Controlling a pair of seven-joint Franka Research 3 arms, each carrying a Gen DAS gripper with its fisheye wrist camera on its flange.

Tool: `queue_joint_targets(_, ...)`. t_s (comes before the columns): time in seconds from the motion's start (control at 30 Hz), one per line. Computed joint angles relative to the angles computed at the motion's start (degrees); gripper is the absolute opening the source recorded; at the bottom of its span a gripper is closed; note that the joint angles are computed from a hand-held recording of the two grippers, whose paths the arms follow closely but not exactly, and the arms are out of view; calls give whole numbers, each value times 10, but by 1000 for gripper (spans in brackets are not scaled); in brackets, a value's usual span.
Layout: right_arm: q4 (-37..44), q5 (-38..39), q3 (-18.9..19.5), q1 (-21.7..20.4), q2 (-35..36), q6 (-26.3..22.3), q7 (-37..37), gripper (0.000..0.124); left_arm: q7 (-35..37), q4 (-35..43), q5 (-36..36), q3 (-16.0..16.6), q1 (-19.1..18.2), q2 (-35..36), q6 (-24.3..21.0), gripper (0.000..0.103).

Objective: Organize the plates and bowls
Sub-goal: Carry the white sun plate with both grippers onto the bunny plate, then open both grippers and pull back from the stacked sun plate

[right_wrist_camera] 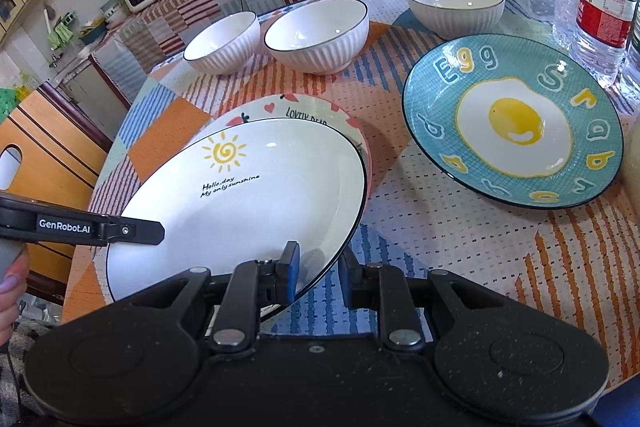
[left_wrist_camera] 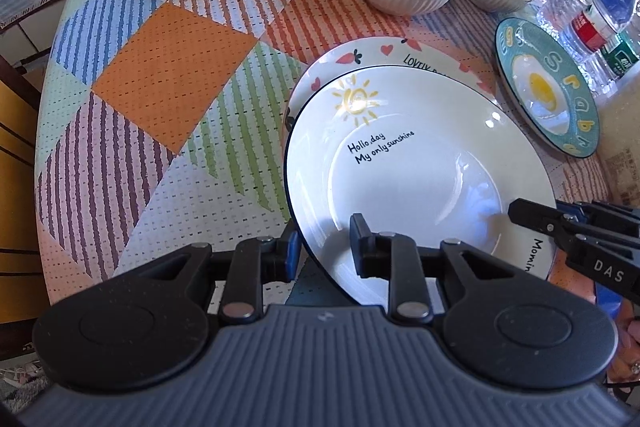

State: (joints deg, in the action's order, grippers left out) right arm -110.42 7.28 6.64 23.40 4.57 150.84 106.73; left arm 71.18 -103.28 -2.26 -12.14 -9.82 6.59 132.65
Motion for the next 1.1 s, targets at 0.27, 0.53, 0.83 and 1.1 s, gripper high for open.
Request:
queue_joint_targets(0.27, 52, -148, -7, 25, 21, -80, 69, 32, -6, 39, 7, -1, -2, 27, -41, 25)
queue_joint_targets(0.53, 101, -222, -13, 45, 52, -127, 112, 36, -17, 58, 18, 0, 1, 43, -55, 25)
queue_joint_targets(0.83, 63, -241, -19, 45, 36, -67, 134, 38, -36, 65, 30, 0, -2, 39, -62, 26)
queue_joint_targets(1.1, -43, -186, -7, 3, -73, 30, 177, 46, -25, 82, 38, -6, -12, 10, -49, 28)
